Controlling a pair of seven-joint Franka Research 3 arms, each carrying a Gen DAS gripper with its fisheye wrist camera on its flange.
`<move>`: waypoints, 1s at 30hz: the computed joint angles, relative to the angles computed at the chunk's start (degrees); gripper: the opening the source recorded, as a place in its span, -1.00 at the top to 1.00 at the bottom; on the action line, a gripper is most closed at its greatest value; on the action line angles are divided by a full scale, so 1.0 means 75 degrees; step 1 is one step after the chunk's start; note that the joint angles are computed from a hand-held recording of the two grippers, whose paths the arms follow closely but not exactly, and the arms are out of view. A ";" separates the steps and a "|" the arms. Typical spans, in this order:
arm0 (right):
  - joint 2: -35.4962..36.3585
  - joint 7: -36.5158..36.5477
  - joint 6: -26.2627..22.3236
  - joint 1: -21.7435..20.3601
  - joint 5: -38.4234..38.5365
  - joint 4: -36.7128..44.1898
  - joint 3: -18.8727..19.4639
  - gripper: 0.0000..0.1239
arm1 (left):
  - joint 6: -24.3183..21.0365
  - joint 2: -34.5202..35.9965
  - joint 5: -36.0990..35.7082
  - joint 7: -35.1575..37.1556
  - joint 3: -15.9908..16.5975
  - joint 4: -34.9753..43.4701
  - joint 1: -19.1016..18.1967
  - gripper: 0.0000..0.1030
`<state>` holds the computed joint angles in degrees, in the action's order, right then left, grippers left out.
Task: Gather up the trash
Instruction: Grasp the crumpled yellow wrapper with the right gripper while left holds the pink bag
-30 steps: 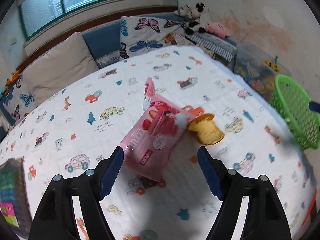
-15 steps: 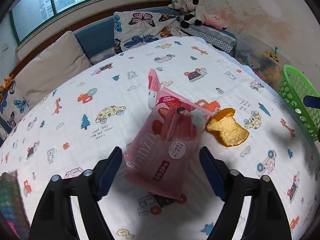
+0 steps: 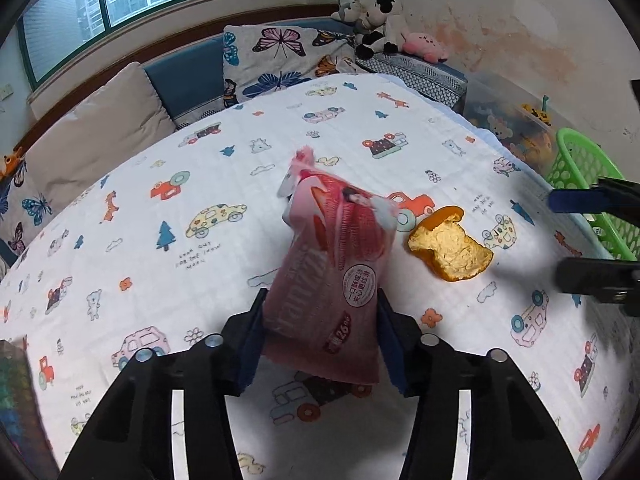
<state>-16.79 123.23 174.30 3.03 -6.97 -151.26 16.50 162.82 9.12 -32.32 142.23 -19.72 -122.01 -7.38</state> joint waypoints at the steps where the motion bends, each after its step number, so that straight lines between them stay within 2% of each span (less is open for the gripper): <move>1: 0.0101 0.0022 0.0007 -0.0079 -0.0080 0.0063 0.0065 -0.39 | -0.0013 -0.0032 -0.0077 0.0066 -0.0010 -0.0020 0.0040 0.08; 7: 0.0892 0.0102 0.0031 -0.0081 -0.0577 0.0632 0.0019 -0.31 | -0.0116 -0.0250 -0.0635 0.0365 0.0086 -0.0130 0.0118 0.13; 13: 0.1513 0.1102 -0.0134 -0.0175 -0.1981 0.1211 -0.0035 -0.25 | -0.0230 -0.0466 -0.1115 0.0509 0.0318 -0.0210 0.0077 0.13; 17: 0.1864 0.1224 -0.0224 0.0184 -0.2126 0.1500 -0.0389 -0.06 | -0.0294 -0.0581 -0.1319 0.0603 0.0482 -0.0298 0.0012 0.13; 21: 0.2039 0.2561 -0.0611 0.0350 -0.3917 0.1811 -0.0591 -0.03 | -0.0298 -0.0666 -0.1432 0.0689 0.0610 -0.0393 -0.0035 0.13; 24: 0.2089 0.3255 -0.1075 0.0608 -0.4920 0.2001 -0.0780 0.09 | -0.0316 -0.0707 -0.1530 0.0705 0.0686 -0.0433 -0.0048 0.13; 30: 0.1922 0.3560 -0.0978 0.1097 -0.5243 0.1832 -0.1315 0.30 | -0.0360 -0.0804 -0.1766 0.0804 0.0759 -0.0530 -0.0086 0.13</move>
<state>-2.38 149.93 166.97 11.26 -46.29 -137.52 6.63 160.12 3.09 -45.57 148.26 -14.02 -125.99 -8.03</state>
